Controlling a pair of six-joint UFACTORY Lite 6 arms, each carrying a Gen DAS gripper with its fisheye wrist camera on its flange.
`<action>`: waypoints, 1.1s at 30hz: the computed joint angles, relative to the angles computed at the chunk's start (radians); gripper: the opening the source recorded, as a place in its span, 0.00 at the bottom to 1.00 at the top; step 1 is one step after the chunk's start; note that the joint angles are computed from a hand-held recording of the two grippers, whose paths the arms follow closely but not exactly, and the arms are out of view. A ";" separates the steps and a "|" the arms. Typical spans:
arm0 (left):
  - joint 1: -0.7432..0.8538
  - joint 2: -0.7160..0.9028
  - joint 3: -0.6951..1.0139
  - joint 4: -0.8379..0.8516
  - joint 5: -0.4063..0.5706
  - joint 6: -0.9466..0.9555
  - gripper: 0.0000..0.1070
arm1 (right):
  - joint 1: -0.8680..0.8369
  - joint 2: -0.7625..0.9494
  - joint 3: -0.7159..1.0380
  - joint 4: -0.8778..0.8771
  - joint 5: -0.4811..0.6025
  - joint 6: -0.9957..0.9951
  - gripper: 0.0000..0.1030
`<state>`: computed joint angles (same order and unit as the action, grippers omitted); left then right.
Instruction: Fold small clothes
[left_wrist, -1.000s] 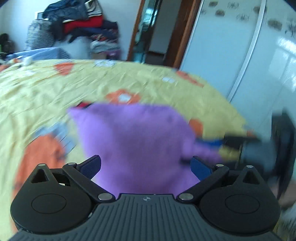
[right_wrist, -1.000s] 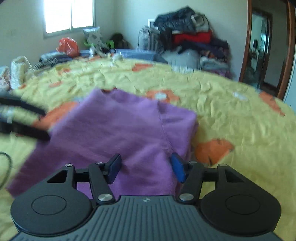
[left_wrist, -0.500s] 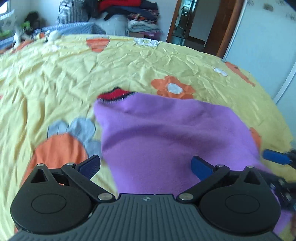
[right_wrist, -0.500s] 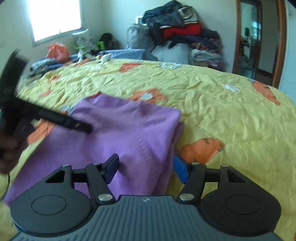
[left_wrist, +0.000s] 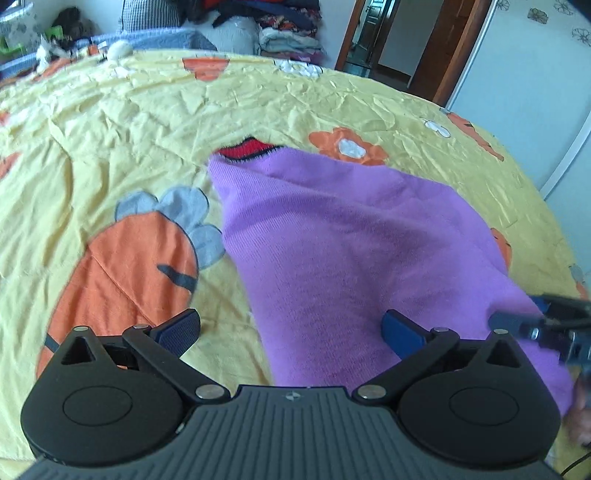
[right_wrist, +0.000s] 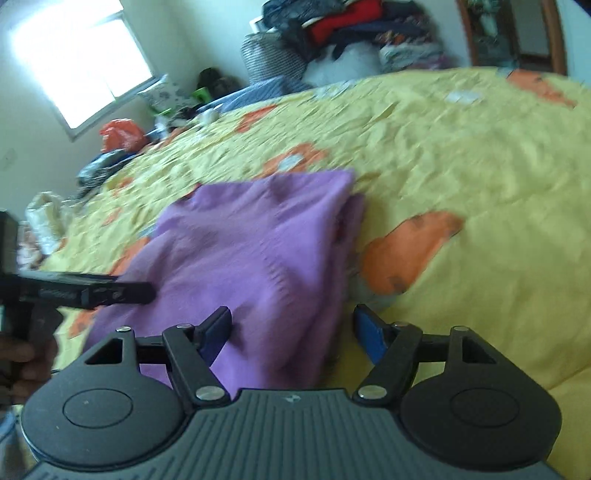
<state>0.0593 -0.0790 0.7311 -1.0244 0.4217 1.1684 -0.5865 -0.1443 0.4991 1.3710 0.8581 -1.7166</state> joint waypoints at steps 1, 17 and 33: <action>0.017 0.011 0.006 -0.005 0.040 0.005 0.96 | 0.003 -0.020 -0.023 0.006 0.007 0.002 0.71; -0.212 -0.237 -0.182 -0.110 -0.099 0.282 0.27 | 0.381 -0.336 -0.127 0.036 -0.330 0.192 0.28; 0.124 0.135 0.286 0.225 0.257 0.090 0.65 | 0.569 -0.189 -0.011 0.334 -0.532 0.139 0.83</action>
<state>0.1831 0.0561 1.0176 -0.7991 0.6792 1.2584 -0.0177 -0.3338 0.4882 1.7046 0.3260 -1.5781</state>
